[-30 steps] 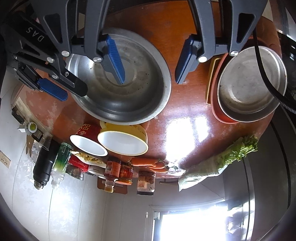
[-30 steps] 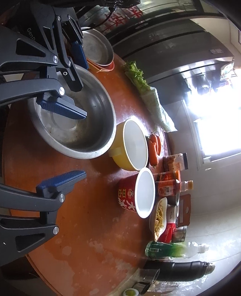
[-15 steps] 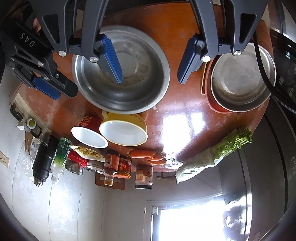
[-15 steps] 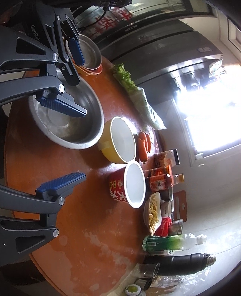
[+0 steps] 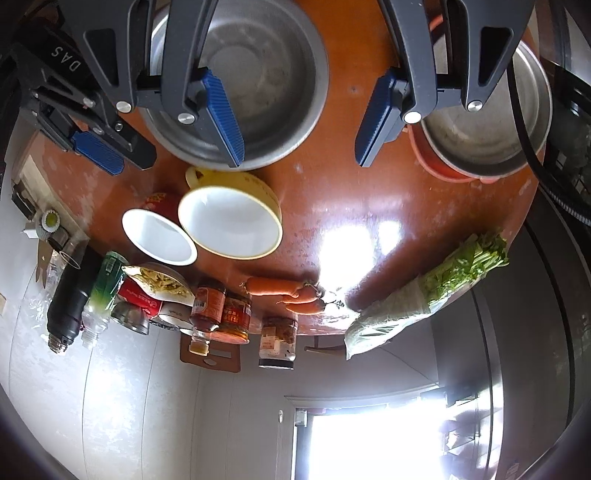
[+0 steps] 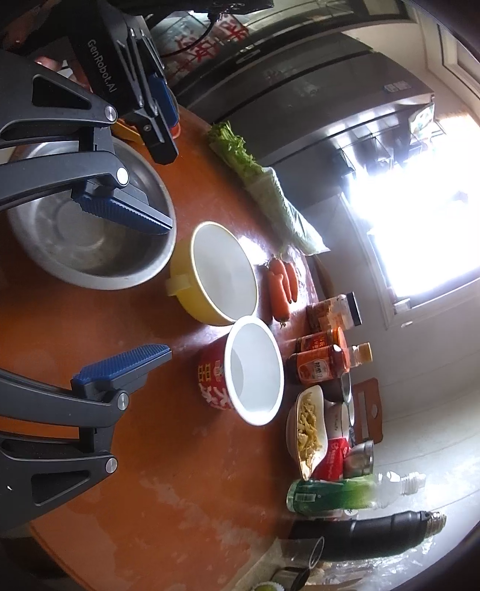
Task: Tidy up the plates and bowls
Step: 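Move both grippers to the yellow bowl and grip its rim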
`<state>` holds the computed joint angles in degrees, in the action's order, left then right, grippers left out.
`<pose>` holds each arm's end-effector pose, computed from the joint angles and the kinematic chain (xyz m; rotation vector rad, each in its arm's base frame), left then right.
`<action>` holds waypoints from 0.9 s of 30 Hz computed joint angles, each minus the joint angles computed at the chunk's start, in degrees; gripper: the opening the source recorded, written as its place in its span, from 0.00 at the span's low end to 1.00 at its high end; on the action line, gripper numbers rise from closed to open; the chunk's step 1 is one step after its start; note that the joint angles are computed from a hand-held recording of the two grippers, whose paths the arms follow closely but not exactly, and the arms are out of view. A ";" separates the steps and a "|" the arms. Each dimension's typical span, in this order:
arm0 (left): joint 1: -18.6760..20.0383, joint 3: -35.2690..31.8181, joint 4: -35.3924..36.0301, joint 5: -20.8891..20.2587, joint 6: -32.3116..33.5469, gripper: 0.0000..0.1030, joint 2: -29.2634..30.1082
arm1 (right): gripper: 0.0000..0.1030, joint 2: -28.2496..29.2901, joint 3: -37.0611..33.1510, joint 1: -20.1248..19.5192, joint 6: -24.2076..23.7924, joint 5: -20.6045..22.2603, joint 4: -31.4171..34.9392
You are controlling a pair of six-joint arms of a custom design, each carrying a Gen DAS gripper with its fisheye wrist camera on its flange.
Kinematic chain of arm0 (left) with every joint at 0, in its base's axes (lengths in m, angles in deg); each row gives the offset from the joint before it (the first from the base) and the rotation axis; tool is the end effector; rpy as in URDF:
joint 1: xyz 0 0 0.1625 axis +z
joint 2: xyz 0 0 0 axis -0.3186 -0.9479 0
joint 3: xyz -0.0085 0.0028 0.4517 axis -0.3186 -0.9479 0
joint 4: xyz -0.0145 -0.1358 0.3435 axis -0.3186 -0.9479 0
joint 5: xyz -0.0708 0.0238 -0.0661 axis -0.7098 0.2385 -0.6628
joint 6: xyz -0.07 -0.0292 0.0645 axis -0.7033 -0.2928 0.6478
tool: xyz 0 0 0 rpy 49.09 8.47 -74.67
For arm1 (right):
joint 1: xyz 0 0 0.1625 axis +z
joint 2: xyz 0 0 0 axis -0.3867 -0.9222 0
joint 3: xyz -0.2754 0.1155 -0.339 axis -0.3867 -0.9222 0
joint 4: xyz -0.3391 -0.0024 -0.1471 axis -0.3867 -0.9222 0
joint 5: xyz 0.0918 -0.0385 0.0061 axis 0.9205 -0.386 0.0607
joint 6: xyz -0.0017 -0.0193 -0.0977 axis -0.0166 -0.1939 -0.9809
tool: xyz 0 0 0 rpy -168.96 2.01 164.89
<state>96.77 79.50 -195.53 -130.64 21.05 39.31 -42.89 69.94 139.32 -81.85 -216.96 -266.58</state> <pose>0.0104 -0.7622 0.3473 0.9947 2.3964 -0.6934 0.3986 -0.6635 -0.1102 -0.0050 -2.2626 1.3667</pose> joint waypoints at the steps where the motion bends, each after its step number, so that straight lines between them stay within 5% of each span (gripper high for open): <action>1: -0.04 -0.86 0.45 -0.04 -0.12 0.60 0.51 | 0.62 0.14 -0.73 -0.17 0.08 0.09 0.71; 27: -0.07 -18.47 15.04 0.12 -4.95 0.60 11.41 | 0.43 3.38 -16.11 -4.67 1.83 2.49 19.99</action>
<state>96.70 61.03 -180.48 -130.52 16.10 50.72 -39.51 53.83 134.64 -80.02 -214.47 -246.59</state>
